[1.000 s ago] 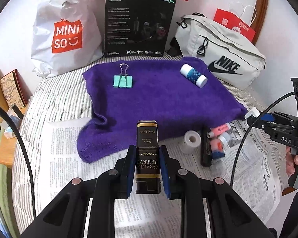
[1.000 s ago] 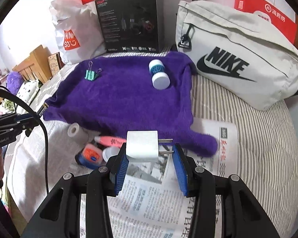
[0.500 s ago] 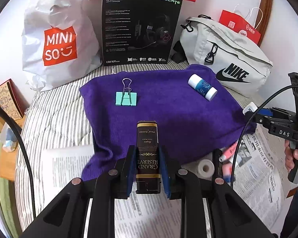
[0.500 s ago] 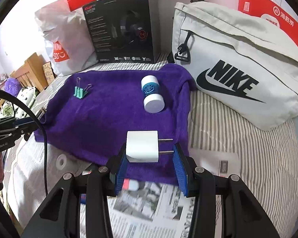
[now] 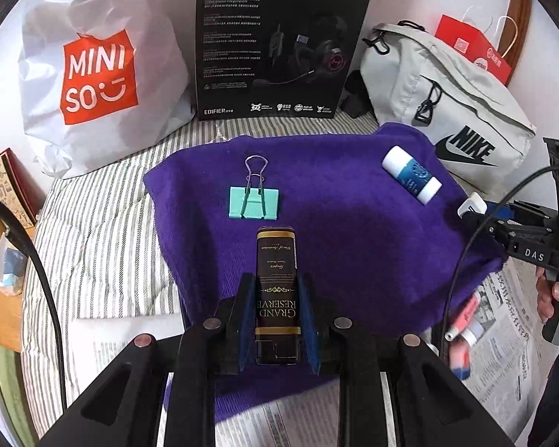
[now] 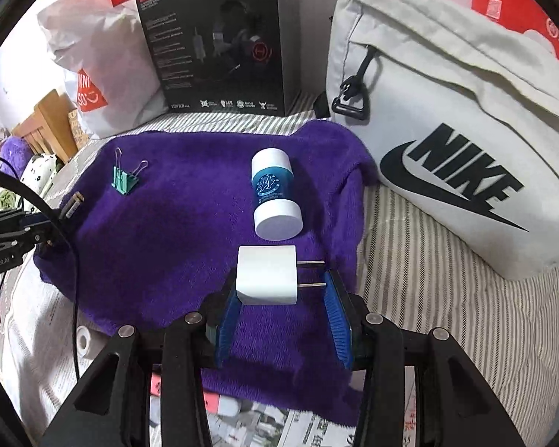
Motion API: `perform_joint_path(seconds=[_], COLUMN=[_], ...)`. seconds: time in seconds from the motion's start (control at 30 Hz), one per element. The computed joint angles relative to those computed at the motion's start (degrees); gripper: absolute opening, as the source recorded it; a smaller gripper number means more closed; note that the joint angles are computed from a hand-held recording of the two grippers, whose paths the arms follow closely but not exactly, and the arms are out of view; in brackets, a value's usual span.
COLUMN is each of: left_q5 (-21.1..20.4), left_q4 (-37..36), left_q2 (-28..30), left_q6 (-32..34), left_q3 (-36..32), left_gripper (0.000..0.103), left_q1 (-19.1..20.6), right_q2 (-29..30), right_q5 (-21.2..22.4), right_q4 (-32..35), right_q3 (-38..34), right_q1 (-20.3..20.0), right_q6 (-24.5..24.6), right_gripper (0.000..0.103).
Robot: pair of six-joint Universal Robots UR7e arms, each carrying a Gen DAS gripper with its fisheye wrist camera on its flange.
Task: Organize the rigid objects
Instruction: 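Lower the plug onto the towel and open the right tool while the left tool holds the tube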
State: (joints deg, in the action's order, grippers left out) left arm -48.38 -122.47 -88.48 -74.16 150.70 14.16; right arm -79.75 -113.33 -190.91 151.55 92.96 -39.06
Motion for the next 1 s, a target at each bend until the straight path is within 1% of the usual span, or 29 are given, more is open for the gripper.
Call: perform_joint_path(seconds=[0.23,0.3,0.4,0.47,0.63,0.77,1.0], left_q5=[0.7,0.8,0.9,0.8,1.2,1.7,2.1], left_q4=[-6.1,-6.9,-7.5,-8.5,-9.4,-9.6,-8.6], left_q2=[3.0,3.5,4.1,4.4,4.9,5.3,6.1], left_q6=[5.0,5.6,6.1,6.9,8.1,9.5,10.6], left_q3=[-0.1,-0.2,-0.2,0.0,-0.3,-1.0,-2.0], left_gripper=[0.023,0.023,0.023,0.023,0.023,0.023,0.023], left_q1=[4.5,5.7,7.1,8.0,9.8,11.1,11.9], right_q2=[4.6,5.9,7.0,8.5,10.3,10.7,11.6], right_q5=[-1.3,-1.6,-1.9,-2.8,-2.8,-2.7,-2.9], right_q4=[-1.4,-2.7,-2.2,-3.5,-4.4,-4.5,-5.8], right_q3=[-1.9,-2.3,-3.1,-3.4,-3.7,-4.0,-3.8], right_q1=[-0.3,-0.1,0.3,0.6,0.4,0.5,0.6], right_q6=[-1.0,-1.8,-1.7,-2.3,-2.6,-2.7,-4.0], right_gripper=[0.044,0.044,0.044,0.044,0.044,0.044,0.044])
